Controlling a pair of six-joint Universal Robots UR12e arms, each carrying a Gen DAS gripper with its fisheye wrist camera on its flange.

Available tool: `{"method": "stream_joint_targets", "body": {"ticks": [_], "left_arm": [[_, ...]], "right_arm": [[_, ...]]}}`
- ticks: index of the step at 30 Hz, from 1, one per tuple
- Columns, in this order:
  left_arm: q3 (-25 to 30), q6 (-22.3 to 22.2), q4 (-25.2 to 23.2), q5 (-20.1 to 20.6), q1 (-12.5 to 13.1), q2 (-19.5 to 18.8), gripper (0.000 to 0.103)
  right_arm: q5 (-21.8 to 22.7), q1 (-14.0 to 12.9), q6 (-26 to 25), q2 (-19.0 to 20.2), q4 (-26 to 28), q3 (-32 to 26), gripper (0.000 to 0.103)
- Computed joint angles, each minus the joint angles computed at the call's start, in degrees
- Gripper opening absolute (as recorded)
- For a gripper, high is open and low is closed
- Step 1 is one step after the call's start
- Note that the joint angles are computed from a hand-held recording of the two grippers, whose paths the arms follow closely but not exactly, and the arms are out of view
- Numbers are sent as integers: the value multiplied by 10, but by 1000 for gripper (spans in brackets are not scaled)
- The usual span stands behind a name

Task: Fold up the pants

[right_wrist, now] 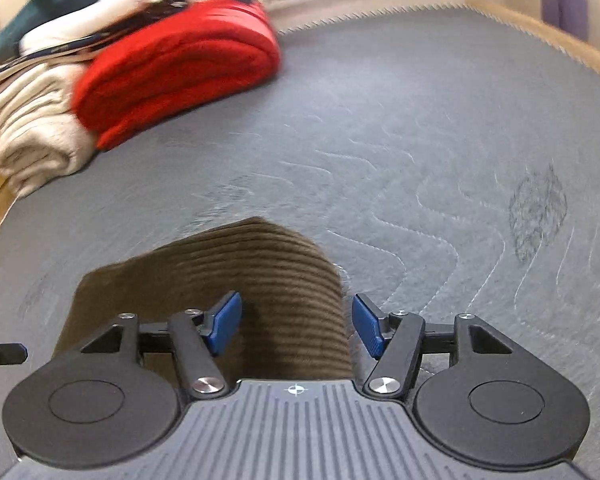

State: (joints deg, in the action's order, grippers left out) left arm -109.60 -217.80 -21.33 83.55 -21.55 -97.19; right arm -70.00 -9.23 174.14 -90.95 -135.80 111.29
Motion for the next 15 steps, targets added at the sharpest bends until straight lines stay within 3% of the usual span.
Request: {"method": "stream_joint_targets", "body": {"ticks": [3, 6, 7, 11, 12, 13, 15], "left_arm": [[5, -24, 22, -7, 8, -20, 38], [10, -52, 43, -35, 17, -38, 50], [13, -58, 42, -42, 18, -44, 55], [25, -71, 26, -54, 18, -64, 55], [26, -71, 34, -65, 19, -68, 48], [29, -64, 38, -64, 18, -71, 29], [29, -55, 49, -64, 20, -69, 19]], "right_arm": [[6, -5, 21, 2, 10, -5, 64], [9, -7, 17, 4, 12, -8, 64], [7, -7, 18, 4, 13, -8, 64], [10, -8, 44, 11, 23, -13, 63], [10, -8, 50, 14, 22, -15, 63], [3, -4, 57, 15, 21, -17, 63], [0, -3, 57, 15, 17, -17, 63]]}}
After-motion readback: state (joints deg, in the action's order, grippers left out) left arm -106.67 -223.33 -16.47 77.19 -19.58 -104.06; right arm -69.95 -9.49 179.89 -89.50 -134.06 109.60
